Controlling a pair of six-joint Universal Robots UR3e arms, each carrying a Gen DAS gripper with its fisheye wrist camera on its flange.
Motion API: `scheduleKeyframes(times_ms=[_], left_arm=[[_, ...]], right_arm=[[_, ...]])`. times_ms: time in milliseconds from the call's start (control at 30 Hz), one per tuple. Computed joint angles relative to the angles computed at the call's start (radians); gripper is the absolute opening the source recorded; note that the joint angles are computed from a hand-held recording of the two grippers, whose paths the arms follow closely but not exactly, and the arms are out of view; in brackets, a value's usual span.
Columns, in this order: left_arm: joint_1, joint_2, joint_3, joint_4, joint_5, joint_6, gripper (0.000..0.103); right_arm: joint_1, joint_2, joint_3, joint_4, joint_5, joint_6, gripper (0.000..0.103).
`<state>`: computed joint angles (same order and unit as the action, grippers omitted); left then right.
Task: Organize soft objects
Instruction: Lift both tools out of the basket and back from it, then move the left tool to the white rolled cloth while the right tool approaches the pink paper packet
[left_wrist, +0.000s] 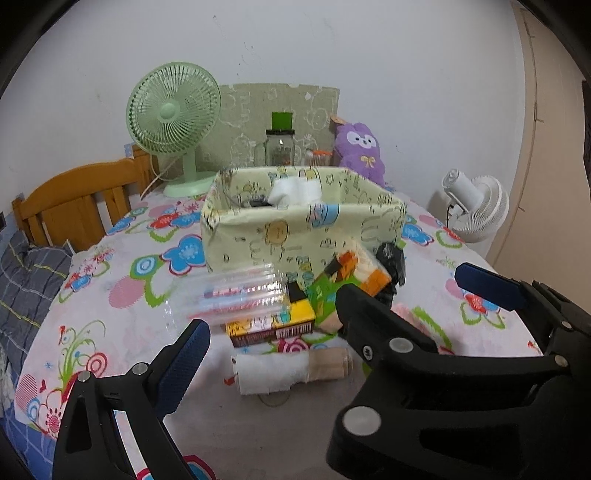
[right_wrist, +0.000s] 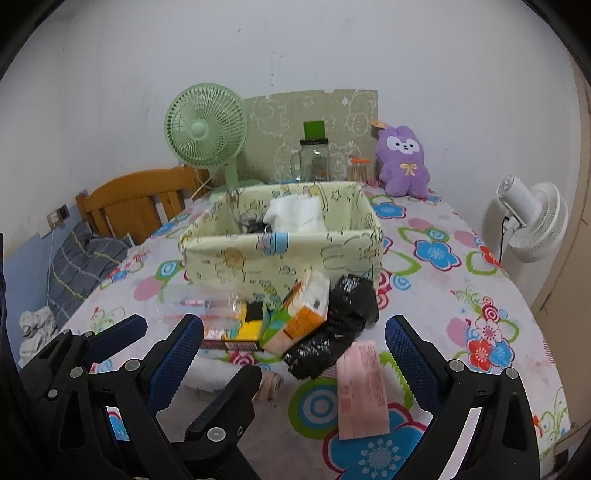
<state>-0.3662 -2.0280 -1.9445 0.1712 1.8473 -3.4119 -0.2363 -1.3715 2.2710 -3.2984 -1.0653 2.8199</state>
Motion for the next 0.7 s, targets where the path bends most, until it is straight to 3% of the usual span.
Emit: scheduleKeyframes(times_ms=[700], left_arm=[[0.032,-0.084,0.035,-0.057,-0.057,-0.020,0.098]], right_arm=[[0.008,0.134,-0.034,0.005,-0.043,-0.008,0.100]])
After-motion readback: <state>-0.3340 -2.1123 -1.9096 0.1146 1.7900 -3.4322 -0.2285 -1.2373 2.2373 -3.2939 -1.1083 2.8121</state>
